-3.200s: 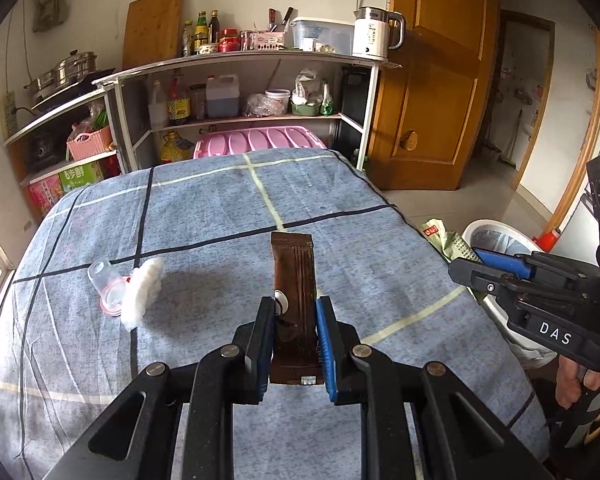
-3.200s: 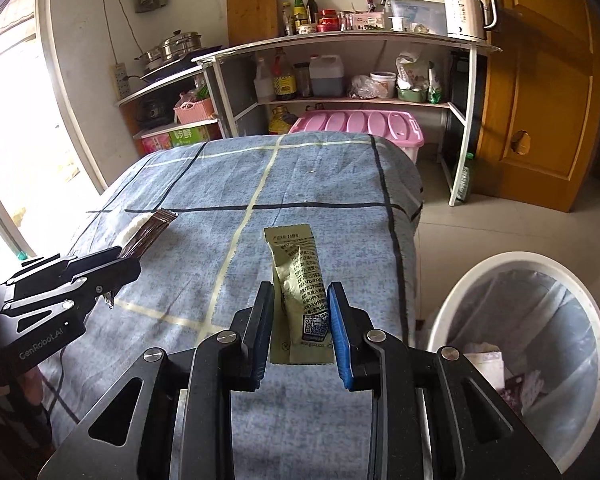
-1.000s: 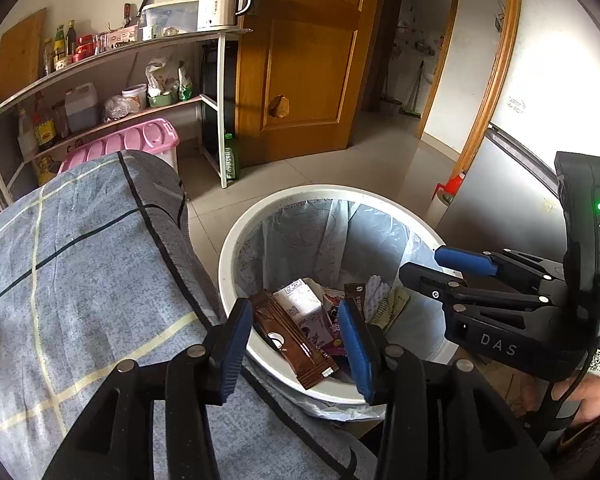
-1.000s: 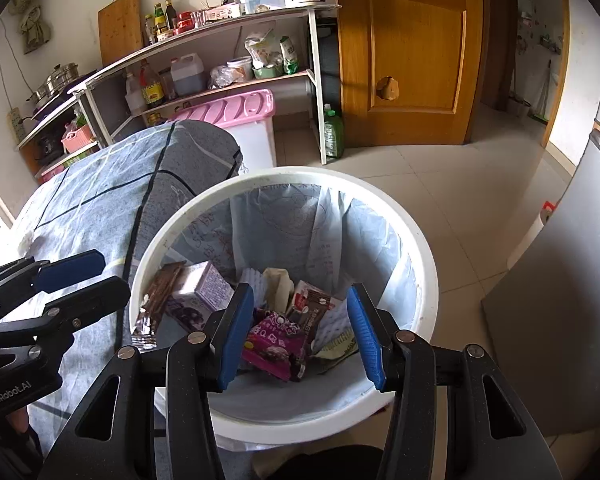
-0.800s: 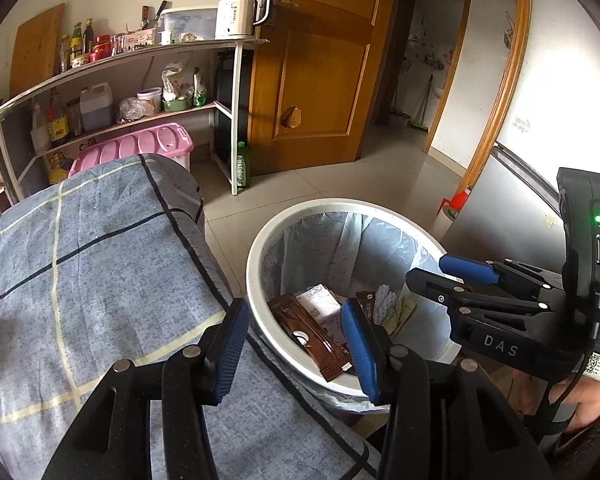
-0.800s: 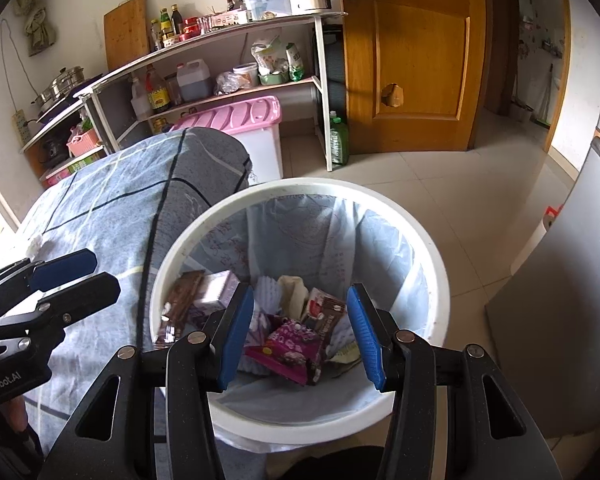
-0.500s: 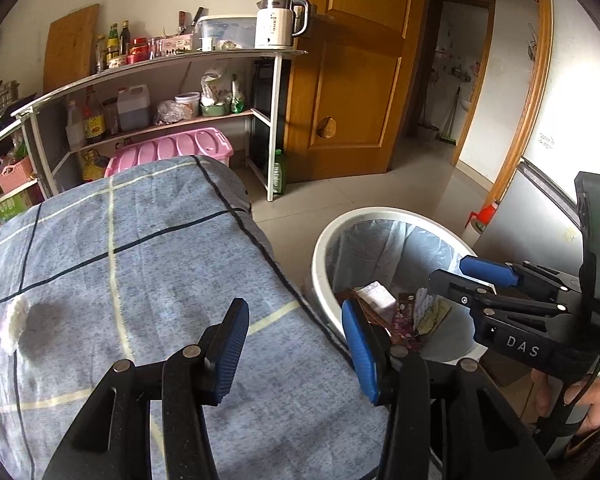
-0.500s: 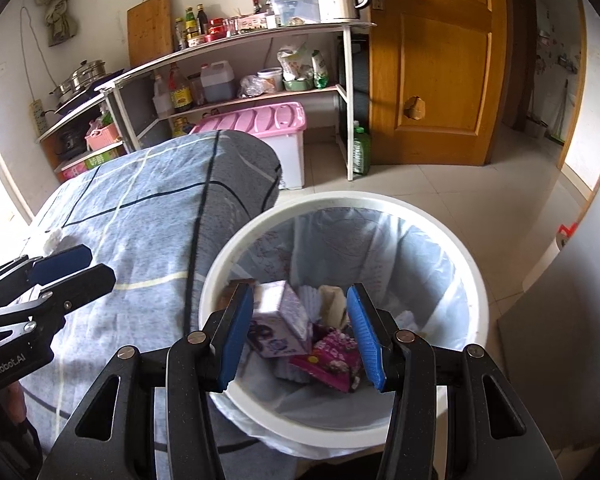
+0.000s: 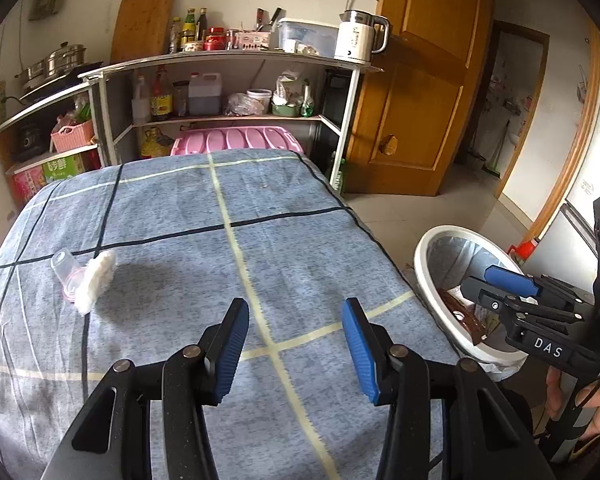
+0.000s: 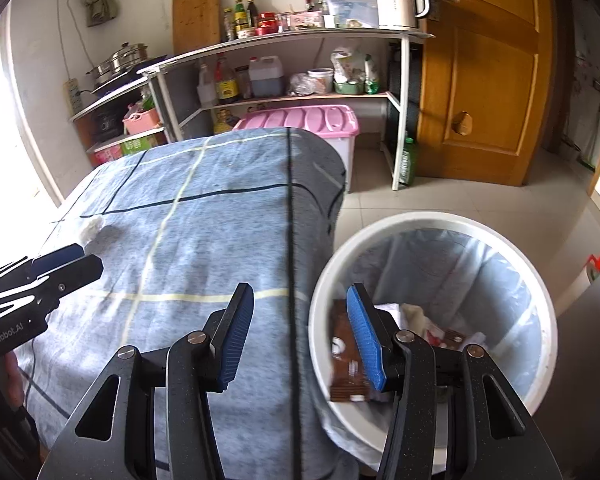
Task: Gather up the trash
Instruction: 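Move both tools back over the table toward the cup and white cloth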
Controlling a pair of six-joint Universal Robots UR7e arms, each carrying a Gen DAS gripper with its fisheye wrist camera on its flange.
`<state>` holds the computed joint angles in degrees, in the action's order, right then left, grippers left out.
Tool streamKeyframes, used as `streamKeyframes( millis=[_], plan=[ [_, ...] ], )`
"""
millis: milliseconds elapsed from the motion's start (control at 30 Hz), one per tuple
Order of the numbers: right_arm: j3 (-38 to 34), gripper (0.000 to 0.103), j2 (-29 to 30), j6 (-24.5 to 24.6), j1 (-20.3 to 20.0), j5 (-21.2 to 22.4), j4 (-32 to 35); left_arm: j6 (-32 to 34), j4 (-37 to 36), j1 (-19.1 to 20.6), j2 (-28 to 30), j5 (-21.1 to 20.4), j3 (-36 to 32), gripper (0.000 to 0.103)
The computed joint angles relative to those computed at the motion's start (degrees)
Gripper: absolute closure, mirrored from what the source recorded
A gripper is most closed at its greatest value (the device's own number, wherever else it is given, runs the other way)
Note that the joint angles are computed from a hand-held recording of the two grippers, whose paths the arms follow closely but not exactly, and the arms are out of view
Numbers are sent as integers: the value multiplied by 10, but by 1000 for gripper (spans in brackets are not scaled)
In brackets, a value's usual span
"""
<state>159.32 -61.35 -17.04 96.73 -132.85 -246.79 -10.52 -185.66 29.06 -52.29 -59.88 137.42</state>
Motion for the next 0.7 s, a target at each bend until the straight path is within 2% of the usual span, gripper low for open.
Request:
streamKeyframes(
  millis=[400, 700],
  plan=[
    [-94, 53, 55, 8, 53, 16, 87, 22, 2, 74, -78, 62, 19, 55],
    [-177, 50, 106, 9, 71, 44, 172, 55, 9, 151, -124, 75, 4, 55]
  ],
)
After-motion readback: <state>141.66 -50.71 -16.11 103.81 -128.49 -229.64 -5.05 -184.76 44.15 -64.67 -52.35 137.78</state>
